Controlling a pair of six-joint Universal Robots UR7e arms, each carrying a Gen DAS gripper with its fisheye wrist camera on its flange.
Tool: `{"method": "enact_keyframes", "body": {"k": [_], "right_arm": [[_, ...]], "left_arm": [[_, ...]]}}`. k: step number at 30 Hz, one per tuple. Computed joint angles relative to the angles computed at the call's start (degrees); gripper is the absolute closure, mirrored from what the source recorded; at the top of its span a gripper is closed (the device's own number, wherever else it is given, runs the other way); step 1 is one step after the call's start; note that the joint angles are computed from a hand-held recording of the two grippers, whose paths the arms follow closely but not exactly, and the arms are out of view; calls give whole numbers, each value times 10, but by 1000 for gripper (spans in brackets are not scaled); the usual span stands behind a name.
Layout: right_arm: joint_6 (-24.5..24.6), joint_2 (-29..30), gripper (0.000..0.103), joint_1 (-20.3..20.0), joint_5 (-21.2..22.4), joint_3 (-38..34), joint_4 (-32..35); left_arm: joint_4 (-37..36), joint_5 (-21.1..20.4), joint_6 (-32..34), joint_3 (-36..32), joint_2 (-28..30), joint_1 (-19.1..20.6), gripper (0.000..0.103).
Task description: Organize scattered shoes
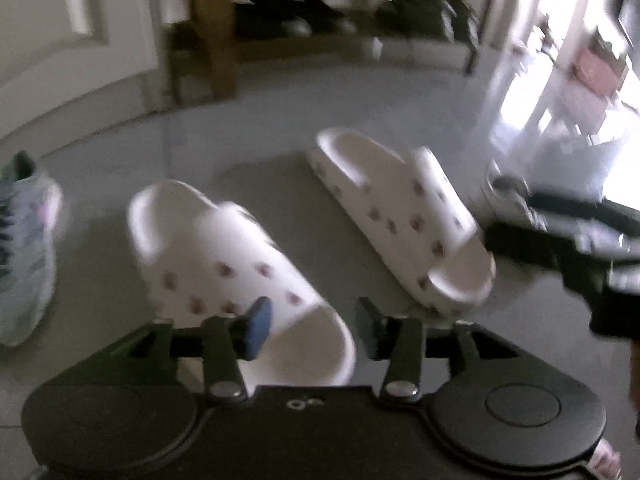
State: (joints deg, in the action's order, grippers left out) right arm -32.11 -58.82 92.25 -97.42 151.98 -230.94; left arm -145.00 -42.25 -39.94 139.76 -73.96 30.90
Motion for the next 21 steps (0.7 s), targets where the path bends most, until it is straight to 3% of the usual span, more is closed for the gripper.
{"method": "enact_keyframes", "body": {"k": [7, 12, 17, 21], "right_arm": [[-16, 12, 19, 7, 5, -3, -3], [-92, 45, 19, 23, 3, -12, -25], [-176, 76, 19, 25, 35, -31, 2], [-200, 103, 19, 31, 33, -46, 6]], "left_arm": [[133, 15, -57, -40, -27, 23, 38], [184, 37, -104, -49, -35, 29, 37], [236, 33, -139, -64, -40, 36, 37], [263, 37, -161, -67, -47, 38, 36]]}}
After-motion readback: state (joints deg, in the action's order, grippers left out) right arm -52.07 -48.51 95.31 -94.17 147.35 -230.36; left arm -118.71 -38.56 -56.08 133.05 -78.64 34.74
